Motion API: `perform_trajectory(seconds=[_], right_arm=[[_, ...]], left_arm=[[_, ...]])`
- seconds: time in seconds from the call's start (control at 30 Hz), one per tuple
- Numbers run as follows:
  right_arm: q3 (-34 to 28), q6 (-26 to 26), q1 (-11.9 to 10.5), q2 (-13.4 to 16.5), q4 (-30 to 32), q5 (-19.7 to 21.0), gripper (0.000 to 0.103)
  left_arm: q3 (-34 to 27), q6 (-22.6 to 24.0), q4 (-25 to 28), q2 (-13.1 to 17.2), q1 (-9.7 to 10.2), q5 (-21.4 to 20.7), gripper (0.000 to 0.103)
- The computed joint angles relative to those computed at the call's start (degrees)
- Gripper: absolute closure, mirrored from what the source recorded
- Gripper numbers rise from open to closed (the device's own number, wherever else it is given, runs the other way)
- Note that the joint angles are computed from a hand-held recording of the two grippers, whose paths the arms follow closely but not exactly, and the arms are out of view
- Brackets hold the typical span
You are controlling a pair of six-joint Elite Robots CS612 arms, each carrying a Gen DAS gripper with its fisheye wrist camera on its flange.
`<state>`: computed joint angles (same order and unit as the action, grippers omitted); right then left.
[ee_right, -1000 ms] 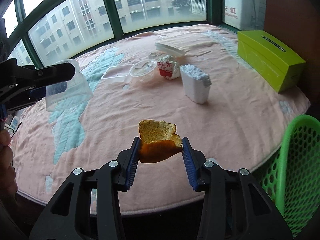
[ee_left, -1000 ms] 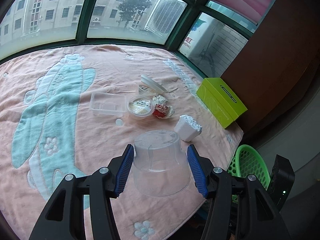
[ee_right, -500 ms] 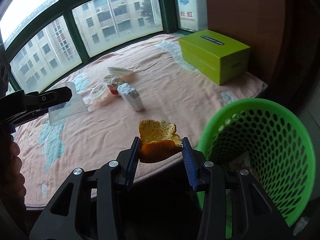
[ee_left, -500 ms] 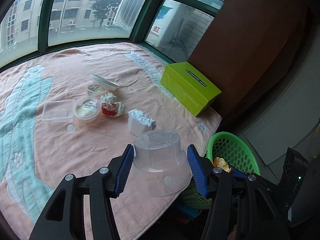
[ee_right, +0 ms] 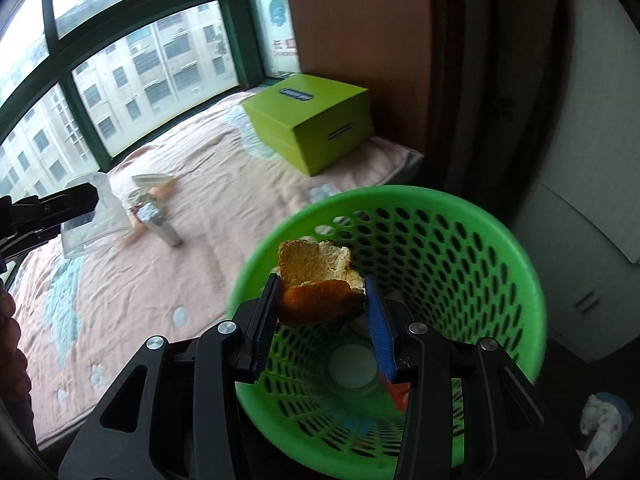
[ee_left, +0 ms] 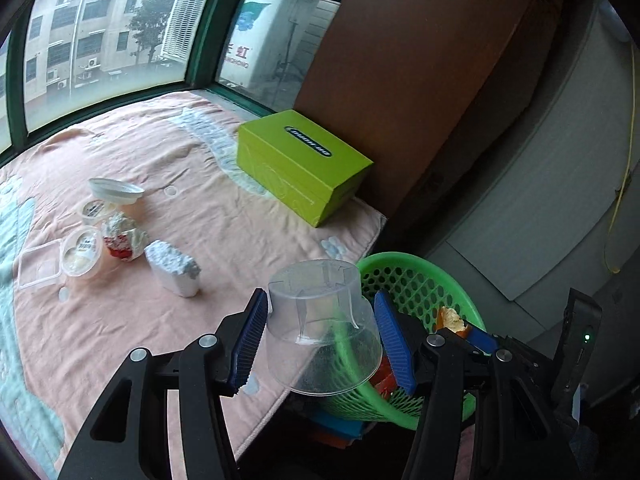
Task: Collect trash
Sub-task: 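Carry cup and peel to the green basket and open both tools over it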
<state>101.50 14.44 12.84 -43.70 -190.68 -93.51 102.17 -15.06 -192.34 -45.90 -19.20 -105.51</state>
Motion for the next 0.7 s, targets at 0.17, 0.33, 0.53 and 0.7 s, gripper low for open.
perform_trajectory(seconds=[0.17,0.33,0.53,0.7], right_arm=[[1.33,2.03,-1.48,-0.38,-0.2,-1.99,0.059],[2.09,3.32,-2.55,-0.4,-0.34,-3.46,0.048],[3.1,4.95,-3.28,-0.54,-1.72,-4.23,0.041],[4.13,5.7,-3.53,-0.97,-3.21,-4.41,0.04]], left_arm=[[-1.19,1.74,1.96,0.27,-1.28,-0.52,0.049],[-1.92,2.99,3.35,0.49,-2.34,-0.8,0.049],[-2.97,3.8,4.73,0.98,-3.12,-1.15,0.049],[-3.66,4.75,6.09,1.32,-3.73,-1.58,0.049]])
